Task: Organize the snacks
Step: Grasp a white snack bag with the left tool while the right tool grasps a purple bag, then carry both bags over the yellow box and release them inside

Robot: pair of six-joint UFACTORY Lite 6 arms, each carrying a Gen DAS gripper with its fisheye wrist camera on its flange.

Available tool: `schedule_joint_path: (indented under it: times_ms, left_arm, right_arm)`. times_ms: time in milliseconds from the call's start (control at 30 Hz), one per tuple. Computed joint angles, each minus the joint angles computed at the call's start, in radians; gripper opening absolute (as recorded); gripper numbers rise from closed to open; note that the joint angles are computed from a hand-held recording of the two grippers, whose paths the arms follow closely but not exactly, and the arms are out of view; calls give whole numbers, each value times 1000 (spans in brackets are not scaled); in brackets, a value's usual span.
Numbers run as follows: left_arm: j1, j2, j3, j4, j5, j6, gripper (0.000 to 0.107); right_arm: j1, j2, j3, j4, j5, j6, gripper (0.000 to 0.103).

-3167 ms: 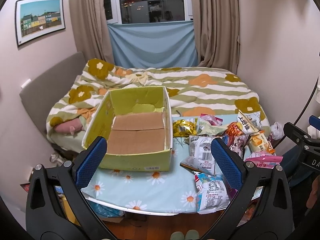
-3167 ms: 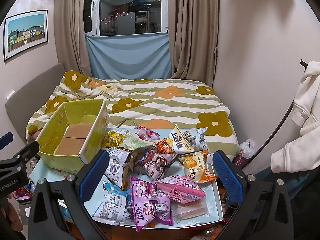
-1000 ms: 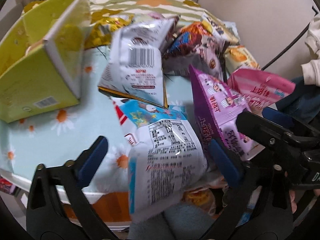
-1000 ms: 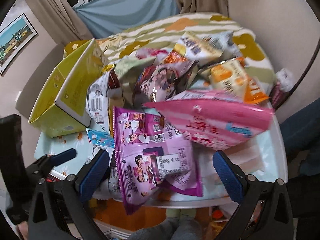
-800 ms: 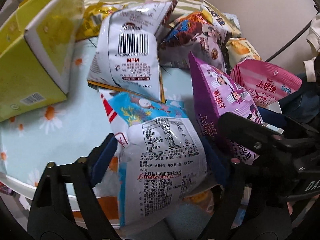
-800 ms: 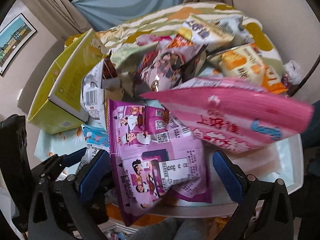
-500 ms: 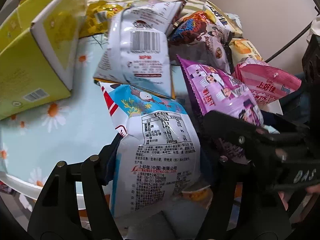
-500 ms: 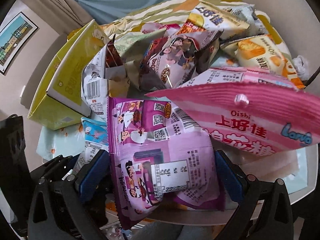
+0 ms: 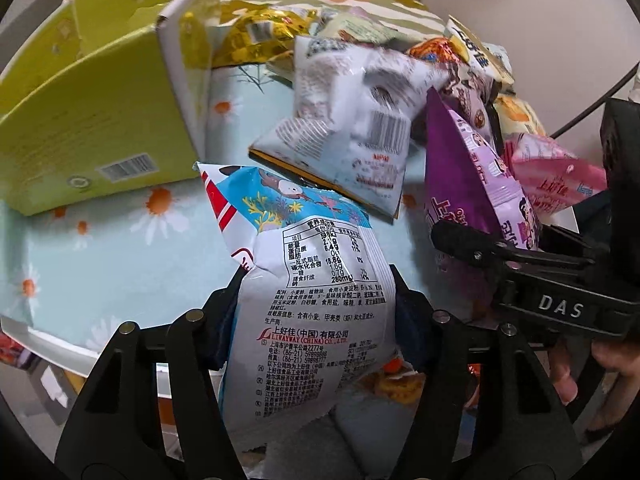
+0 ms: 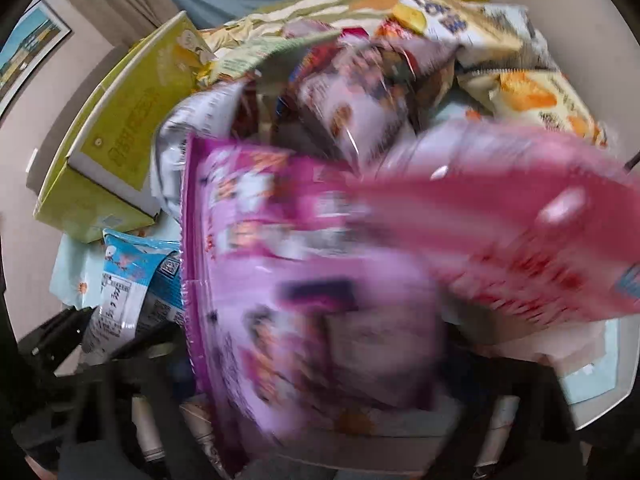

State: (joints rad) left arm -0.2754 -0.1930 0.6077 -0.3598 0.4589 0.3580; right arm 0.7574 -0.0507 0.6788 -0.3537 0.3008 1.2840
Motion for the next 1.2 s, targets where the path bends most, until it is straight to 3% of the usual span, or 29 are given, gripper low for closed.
schedule_joint_path:
  times_ms: [100,400,633,933,1067,1200]
  left_arm:
    - [20,-28,-5,-1,18,9,60]
    - [88,-226,-15,34,149,-5,60]
    - [115,-332,64,72,249,-69,59]
    - [246,-323,248,76,319,-53,59]
    - [377,-246,346,10,321,57,59]
    - [470,-59,547,-31,333,134,59]
  right_arm:
    - [-4,-22,-1,33,-22,-29,65]
    - [73,-218,-46,-25,87,59,64]
    - [132,-296,17,-42,173,75,64]
    - [114,-198,268,-20,210,-72,64]
    - [60,-89,436,28,214,-226,64]
    - [13,93,684,110,255,-381,64]
